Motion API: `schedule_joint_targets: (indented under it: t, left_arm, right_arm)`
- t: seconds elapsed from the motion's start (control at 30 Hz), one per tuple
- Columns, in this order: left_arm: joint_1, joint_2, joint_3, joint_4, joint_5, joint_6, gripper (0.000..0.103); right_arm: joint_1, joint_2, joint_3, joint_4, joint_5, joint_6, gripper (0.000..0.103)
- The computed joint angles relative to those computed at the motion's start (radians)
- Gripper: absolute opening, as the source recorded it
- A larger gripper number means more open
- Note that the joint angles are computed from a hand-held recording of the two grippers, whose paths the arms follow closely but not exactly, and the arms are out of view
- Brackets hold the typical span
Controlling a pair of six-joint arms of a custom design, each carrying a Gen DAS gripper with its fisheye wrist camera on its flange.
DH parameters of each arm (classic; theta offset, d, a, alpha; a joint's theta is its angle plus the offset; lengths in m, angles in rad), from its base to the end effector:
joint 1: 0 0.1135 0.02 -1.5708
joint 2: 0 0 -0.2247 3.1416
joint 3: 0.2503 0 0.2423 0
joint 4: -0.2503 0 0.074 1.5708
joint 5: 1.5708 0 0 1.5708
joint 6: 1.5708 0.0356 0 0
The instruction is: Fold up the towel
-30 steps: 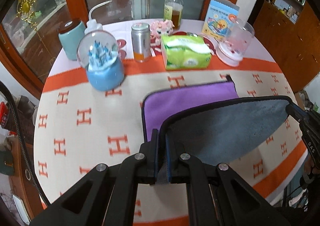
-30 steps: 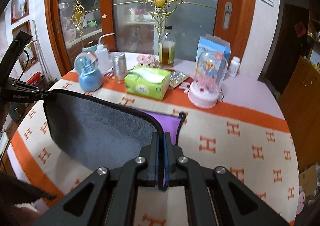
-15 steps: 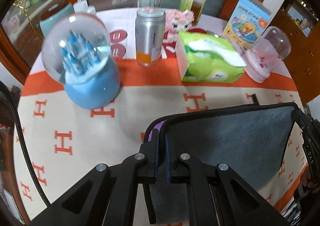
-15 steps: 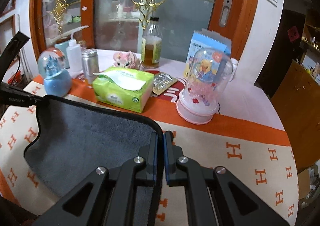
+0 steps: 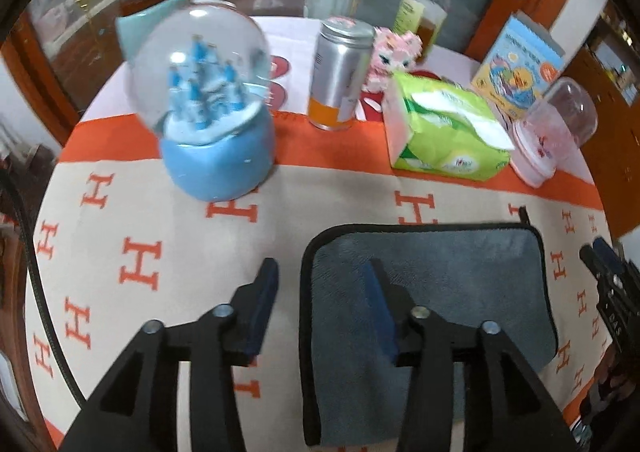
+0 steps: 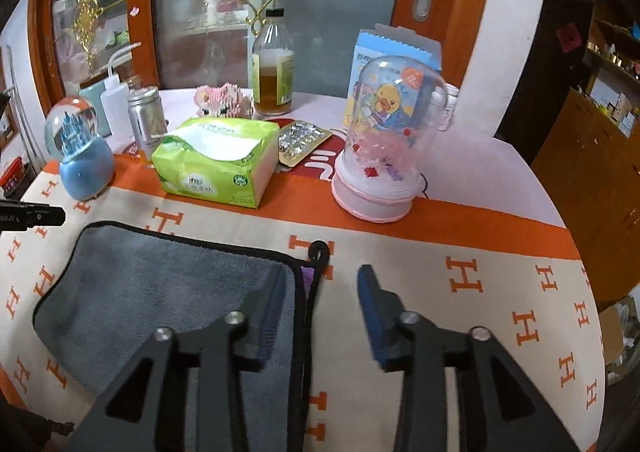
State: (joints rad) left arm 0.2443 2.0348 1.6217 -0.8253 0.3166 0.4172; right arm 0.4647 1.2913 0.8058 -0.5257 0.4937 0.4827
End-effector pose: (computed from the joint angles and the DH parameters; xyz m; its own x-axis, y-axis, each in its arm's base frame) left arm 0.3858 0.0847 0.1732 -0.8917 0.1746 -0.4176 0.2516 0.9581 -0.1368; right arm 0.2307 0.0968 0.1837 -0.7498 0.0813 -0.6566 0.2013 0.9734 -0.1093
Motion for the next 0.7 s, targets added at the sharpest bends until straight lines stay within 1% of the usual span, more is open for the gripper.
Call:
schedule_joint_targets:
  t: [0.07, 0.1, 0.17, 0.23, 0.3, 0.4, 0.5, 0.6, 0.7]
  left_arm:
    - [0.016, -0.05, -0.039, 0.009, 0.007, -0.013, 0.051]
    - [0.025, -0.083, -0.066, 0.014, 0.002, -0.02, 0.055]
    - [0.038, -0.147, -0.115, 0.021, -0.016, -0.024, 0.061]
    - [0.054, -0.22, -0.175, 0.032, -0.028, -0.019, 0.064]
    - [0.075, -0.297, -0.229, 0.016, -0.024, -0.003, 0.069]
    - [0.103, -0.392, -0.294, -0.01, -0.014, 0.028, 0.07]
    - [0.143, -0.514, -0.379, -0.036, 0.015, 0.057, 0.073]
    - [0.187, -0.637, -0.459, -0.072, 0.039, 0.105, 0.075]
    - [0.24, -0.739, -0.506, -0.142, 0.068, 0.168, 0.076]
  right_arm:
    - [0.014, -0.03, -0.002, -0.032, 0.004, 0.029, 0.052]
    - [0.024, -0.045, 0.0, -0.054, 0.005, 0.047, 0.054]
    - [0.052, -0.085, -0.001, -0.105, 0.008, 0.087, 0.057]
    - [0.084, -0.117, 0.003, -0.161, 0.015, 0.13, 0.059]
    - [0.136, -0.16, 0.004, -0.235, 0.028, 0.196, 0.063]
    - [0.238, -0.212, 0.002, -0.35, 0.066, 0.325, 0.07]
    - [0.349, -0.24, 0.003, -0.447, 0.085, 0.45, 0.071]
    - [0.475, -0.26, 0.012, -0.548, 0.107, 0.601, 0.071]
    - [0.613, -0.257, 0.04, -0.645, 0.133, 0.752, 0.071]
